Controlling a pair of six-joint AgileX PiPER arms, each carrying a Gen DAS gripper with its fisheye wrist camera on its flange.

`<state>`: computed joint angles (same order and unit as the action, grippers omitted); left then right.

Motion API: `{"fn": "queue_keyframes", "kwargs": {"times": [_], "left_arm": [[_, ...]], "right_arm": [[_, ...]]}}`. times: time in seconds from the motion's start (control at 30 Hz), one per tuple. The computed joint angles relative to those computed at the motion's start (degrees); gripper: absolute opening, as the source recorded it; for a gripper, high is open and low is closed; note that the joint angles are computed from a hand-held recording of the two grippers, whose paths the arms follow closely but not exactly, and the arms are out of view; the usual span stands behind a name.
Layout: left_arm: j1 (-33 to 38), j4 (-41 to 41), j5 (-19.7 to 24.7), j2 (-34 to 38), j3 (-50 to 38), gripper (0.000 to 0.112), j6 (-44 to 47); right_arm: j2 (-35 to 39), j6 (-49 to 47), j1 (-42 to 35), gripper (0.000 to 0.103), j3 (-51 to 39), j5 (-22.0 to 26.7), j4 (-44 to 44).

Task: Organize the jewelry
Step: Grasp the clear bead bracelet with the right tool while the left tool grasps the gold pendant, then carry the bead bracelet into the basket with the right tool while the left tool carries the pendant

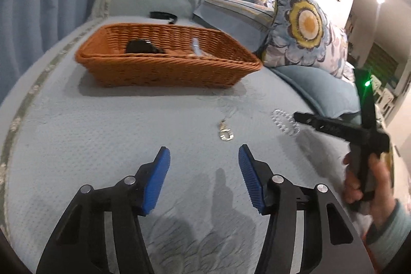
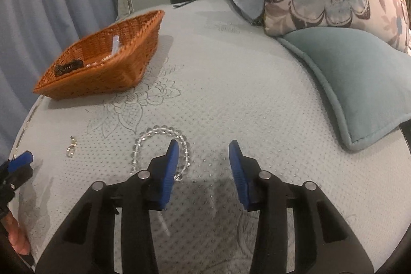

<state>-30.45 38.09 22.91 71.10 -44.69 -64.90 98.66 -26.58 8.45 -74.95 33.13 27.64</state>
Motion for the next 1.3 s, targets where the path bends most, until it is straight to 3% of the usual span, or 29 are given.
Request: {"fn": "queue_keyframes", "kwargs": {"times": [0.2,0.33,0.5,0.57,0.6,0.63,0.73,1.0,1.3], "left_arm": [[0.5,-6.0,1.3,9.2,-8.0,0.046,7.9],[0.2,-9.1,5.2,16.0,-14.7,0.041,11.7],[-2.0,-4.5,10.8,20.0,-19.5,0.04,8.9],[-3.3,-1.7,12.7,20.8,-20.3,0.034,7.0],[-3.6,-1.0,13.0,20.8,-20.4,0.024,6.5],[-3.8,-0.5,12.9,20.7,-20.1,0.012,6.0],[-3.1,-1.0,11.6,20.1,-19.3,0.012,6.2],[-4.1,3.1,8.6,16.8,-15.6,0.011,2.1],[-5.6,8.8,6.4,10.7,-10.6,0.011,-4.6]], "right_arm": [[1.1,-2.3,0.0,0.037,-0.8,1.1,1.4],[1.6,-0.5,1.2,0.037,-1.5,0.7,-1.3],[3.2,0.9,1.8,0.037,-3.7,1.6,-3.2],[3.6,1.8,2.6,0.031,-4.5,1.5,-5.0],[3.6,1.2,2.9,0.027,-4.6,1.5,-5.2],[3.5,0.1,3.4,0.02,-4.4,1.3,-5.1],[2.4,-0.5,4.8,0.007,-2.8,-0.1,-6.6],[-1.1,-8.6,3.9,0.006,1.2,-1.1,0.6],[-7.1,-15.3,3.6,0.006,3.1,1.6,8.4]]}}
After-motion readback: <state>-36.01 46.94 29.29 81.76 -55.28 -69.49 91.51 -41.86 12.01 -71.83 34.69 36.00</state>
